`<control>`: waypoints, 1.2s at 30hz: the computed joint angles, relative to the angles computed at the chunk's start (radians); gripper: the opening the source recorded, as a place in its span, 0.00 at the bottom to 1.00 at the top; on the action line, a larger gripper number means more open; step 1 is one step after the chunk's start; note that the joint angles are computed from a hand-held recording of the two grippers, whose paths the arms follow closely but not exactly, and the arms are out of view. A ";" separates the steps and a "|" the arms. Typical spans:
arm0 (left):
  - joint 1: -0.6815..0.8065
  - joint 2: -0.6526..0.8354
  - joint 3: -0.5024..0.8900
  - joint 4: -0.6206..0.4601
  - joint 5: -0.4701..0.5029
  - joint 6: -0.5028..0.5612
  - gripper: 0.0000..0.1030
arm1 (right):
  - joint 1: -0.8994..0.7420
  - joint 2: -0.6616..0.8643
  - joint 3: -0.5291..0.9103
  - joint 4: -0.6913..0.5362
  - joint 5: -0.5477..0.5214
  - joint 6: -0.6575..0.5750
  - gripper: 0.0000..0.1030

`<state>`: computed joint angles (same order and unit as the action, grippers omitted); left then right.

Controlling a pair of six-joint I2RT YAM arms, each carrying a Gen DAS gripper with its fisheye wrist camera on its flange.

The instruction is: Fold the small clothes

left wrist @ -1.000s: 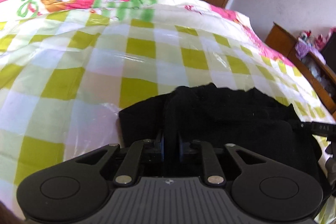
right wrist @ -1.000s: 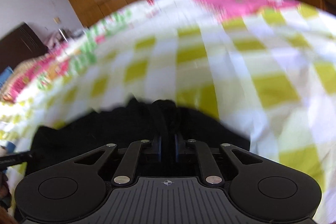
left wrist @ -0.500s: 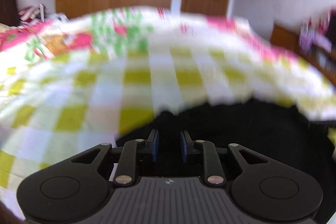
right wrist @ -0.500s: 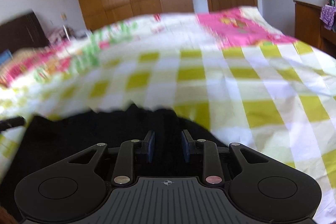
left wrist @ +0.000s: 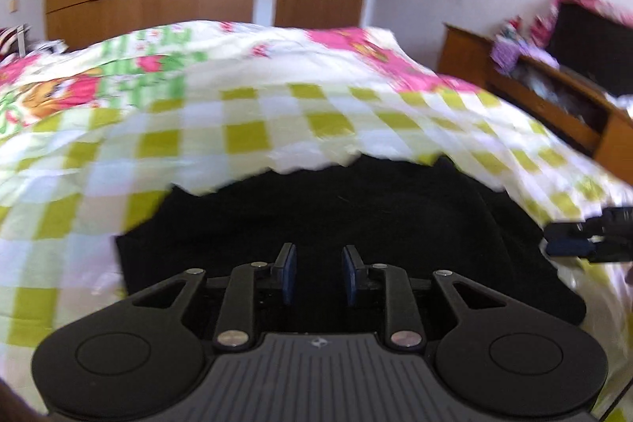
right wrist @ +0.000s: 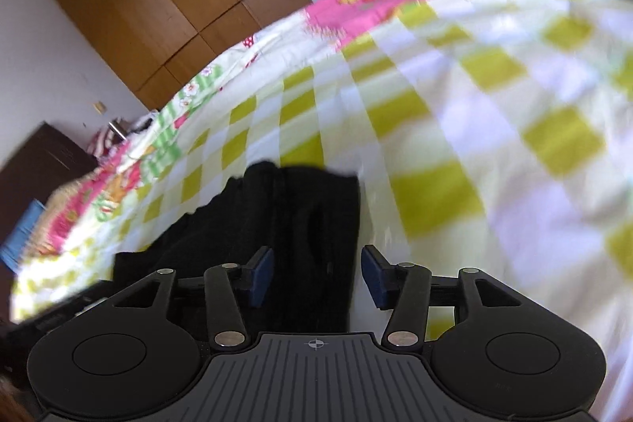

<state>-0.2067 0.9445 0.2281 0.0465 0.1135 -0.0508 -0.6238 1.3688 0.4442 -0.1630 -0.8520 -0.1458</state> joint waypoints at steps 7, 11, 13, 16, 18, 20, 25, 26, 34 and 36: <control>-0.124 0.189 0.037 0.080 -0.092 -0.096 0.39 | -0.031 0.287 0.078 0.028 -0.167 0.022 0.52; -0.143 0.197 0.044 0.100 -0.108 -0.107 0.40 | 0.007 0.379 0.179 -0.077 -0.216 -0.081 0.56; -0.158 0.244 0.053 0.120 -0.128 -0.118 0.40 | 0.041 0.405 0.204 -0.080 -0.203 -0.088 0.56; -0.188 0.240 0.051 0.125 -0.164 -0.111 0.40 | 0.076 0.392 0.204 -0.088 -0.167 -0.107 0.56; -0.192 0.238 0.048 0.125 -0.166 -0.098 0.41 | 0.055 0.392 0.230 -0.185 -0.191 -0.180 0.56; -0.191 0.269 0.047 0.149 -0.165 -0.102 0.42 | 0.013 0.421 0.260 -0.291 -0.241 -0.274 0.56; -0.202 0.232 0.052 0.120 -0.172 -0.114 0.42 | 0.070 0.383 0.187 -0.109 -0.188 -0.164 0.55; -0.196 0.218 0.050 0.118 -0.155 -0.111 0.42 | 0.071 0.369 0.179 -0.097 -0.199 -0.162 0.54; -0.327 0.346 0.067 0.200 -0.308 -0.122 0.45 | 0.094 0.383 0.107 0.115 -0.190 -0.016 0.31; -0.332 0.264 0.046 0.183 -0.303 -0.125 0.45 | 0.093 0.347 0.119 0.043 -0.150 -0.057 0.24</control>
